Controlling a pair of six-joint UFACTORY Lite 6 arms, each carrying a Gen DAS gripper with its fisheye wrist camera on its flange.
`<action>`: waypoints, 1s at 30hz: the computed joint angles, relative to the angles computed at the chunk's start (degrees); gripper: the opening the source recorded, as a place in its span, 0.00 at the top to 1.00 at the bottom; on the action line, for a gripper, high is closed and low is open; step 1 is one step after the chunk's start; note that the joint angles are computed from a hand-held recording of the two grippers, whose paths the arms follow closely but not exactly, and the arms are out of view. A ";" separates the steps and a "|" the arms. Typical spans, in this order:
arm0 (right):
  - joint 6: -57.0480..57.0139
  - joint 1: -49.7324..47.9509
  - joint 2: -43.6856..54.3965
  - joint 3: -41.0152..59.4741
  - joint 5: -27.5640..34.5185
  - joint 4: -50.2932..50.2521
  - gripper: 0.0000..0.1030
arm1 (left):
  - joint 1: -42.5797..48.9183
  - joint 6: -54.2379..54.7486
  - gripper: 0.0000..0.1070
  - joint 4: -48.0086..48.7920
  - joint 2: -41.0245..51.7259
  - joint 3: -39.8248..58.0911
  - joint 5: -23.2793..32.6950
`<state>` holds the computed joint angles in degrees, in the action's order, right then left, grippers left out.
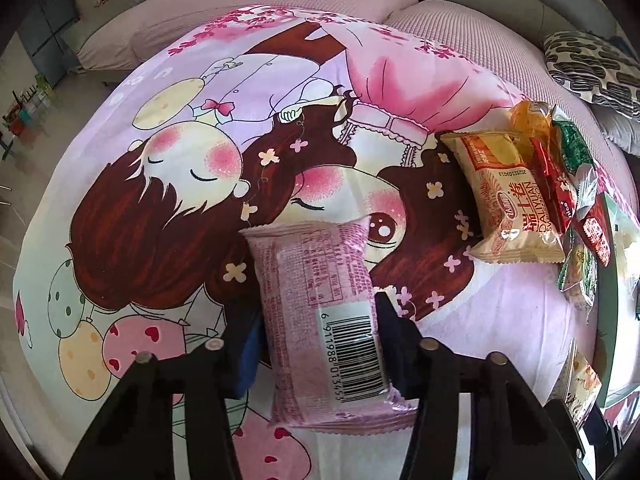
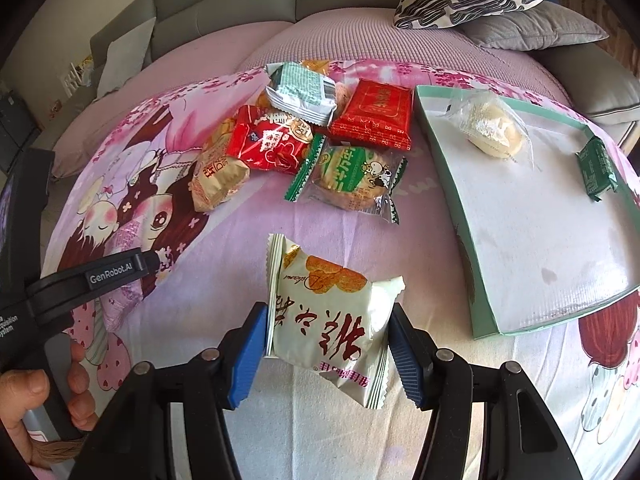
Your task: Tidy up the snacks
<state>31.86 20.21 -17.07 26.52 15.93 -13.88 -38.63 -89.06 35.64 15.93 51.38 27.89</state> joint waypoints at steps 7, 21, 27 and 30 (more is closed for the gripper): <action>-1.32 -0.35 -0.62 -0.47 -0.12 1.02 0.40 | 0.38 0.62 0.62 -0.35 -4.00 -0.96 0.93; -15.92 -8.20 -10.32 -0.11 3.71 11.35 0.40 | -6.21 -2.48 0.62 5.02 -4.46 10.19 9.07; -34.94 -23.21 -11.34 1.62 5.24 23.57 0.40 | -9.63 4.13 0.62 1.62 3.17 21.56 9.64; -46.02 -33.26 -8.64 3.51 5.19 30.99 0.40 | -12.05 8.22 0.62 0.53 8.73 30.78 11.40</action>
